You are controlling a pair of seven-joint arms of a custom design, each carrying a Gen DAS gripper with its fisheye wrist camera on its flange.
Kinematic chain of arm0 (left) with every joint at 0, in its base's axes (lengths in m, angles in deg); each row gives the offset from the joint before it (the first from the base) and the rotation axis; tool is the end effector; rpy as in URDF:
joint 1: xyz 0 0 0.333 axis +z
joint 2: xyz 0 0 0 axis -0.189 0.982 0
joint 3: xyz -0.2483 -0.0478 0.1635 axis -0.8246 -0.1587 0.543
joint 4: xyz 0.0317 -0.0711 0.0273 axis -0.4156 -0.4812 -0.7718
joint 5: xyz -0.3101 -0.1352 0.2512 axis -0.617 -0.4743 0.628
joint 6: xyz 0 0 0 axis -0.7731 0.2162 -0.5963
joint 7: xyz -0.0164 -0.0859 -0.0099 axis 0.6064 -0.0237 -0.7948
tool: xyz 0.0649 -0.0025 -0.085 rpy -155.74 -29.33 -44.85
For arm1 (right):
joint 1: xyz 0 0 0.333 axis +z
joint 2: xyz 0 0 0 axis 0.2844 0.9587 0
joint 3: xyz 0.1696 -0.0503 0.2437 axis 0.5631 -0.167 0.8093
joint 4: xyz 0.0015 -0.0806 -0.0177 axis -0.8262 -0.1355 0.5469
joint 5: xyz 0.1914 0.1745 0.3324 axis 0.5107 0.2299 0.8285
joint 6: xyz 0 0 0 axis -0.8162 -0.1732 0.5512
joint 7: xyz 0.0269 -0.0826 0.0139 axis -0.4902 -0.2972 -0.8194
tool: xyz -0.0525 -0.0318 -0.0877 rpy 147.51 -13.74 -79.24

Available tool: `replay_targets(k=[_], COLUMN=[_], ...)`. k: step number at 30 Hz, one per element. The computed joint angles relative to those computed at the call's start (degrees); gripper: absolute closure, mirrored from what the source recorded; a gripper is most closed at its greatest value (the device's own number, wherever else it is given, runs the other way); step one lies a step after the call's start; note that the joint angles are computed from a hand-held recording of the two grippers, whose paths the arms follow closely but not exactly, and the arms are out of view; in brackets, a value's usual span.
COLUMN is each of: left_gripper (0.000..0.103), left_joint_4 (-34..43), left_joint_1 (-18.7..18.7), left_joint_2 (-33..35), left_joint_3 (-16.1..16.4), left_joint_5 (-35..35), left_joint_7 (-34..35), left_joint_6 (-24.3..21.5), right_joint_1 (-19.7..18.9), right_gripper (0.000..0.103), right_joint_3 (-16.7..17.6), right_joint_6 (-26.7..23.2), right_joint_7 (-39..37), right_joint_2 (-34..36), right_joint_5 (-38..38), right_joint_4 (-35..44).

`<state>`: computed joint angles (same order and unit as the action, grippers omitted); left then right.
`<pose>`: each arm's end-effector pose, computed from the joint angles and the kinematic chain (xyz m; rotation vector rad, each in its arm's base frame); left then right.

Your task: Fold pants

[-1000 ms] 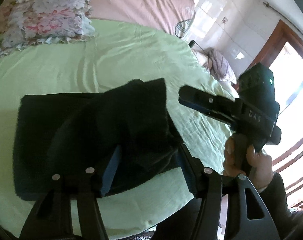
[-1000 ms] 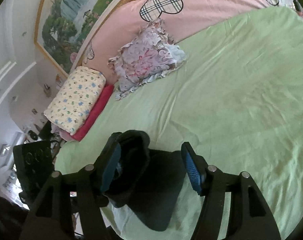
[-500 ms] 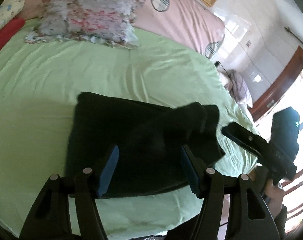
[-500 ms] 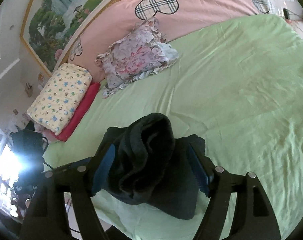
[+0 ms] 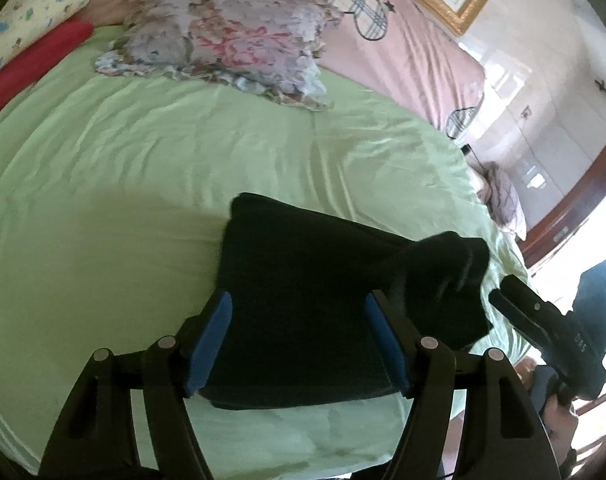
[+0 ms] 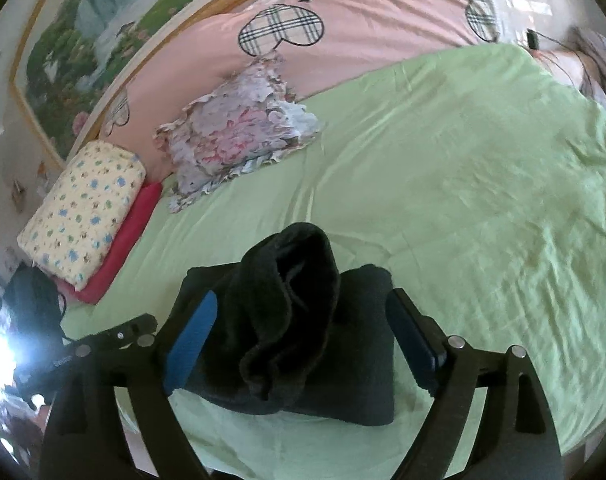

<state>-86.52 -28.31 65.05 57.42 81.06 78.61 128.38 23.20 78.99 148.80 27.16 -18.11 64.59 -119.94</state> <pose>0.5827 -0.3164 0.4820 -2.2051 1.4671 -1.0506 0.6883 0.1697 0.4524 -1.7017 1.2392 -0.1265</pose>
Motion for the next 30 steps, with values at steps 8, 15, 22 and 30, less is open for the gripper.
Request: replay_targets(k=[8, 15, 22, 30], left_gripper=[0.028, 0.027, 0.023, 0.02], left_joint_4=[-1.3, -0.5, 0.4, 2.0], left_joint_1=[1.9, 2.2, 2.2, 1.7], left_joint_2=[0.3, 2.2, 4.2, 6.0], left_joint_3=[-0.1, 0.1, 0.6, 1.1], left_joint_5=[-5.1, -9.4, -13.1, -15.6], left_joint_7=[3.9, 7.5, 10.7, 13.3], left_joint_6=[0.2, 0.2, 1.3, 1.1], right_joint_1=[2.4, 0.6, 0.7, -2.7], right_gripper=[0.016, 0.016, 0.016, 0.027], right_joint_3=[-0.3, 1.0, 1.0, 2.5], right_joint_6=[5.4, 3.6, 3.9, -1.9], right_joint_7=[8.4, 14.2, 18.1, 19.3], right_joint_2=[1.3, 3.1, 4.3, 6.9], right_joint_5=[-7.1, -9.6, -13.3, -11.2], right_joint_4=[-0.4, 0.8, 1.2, 3.3])
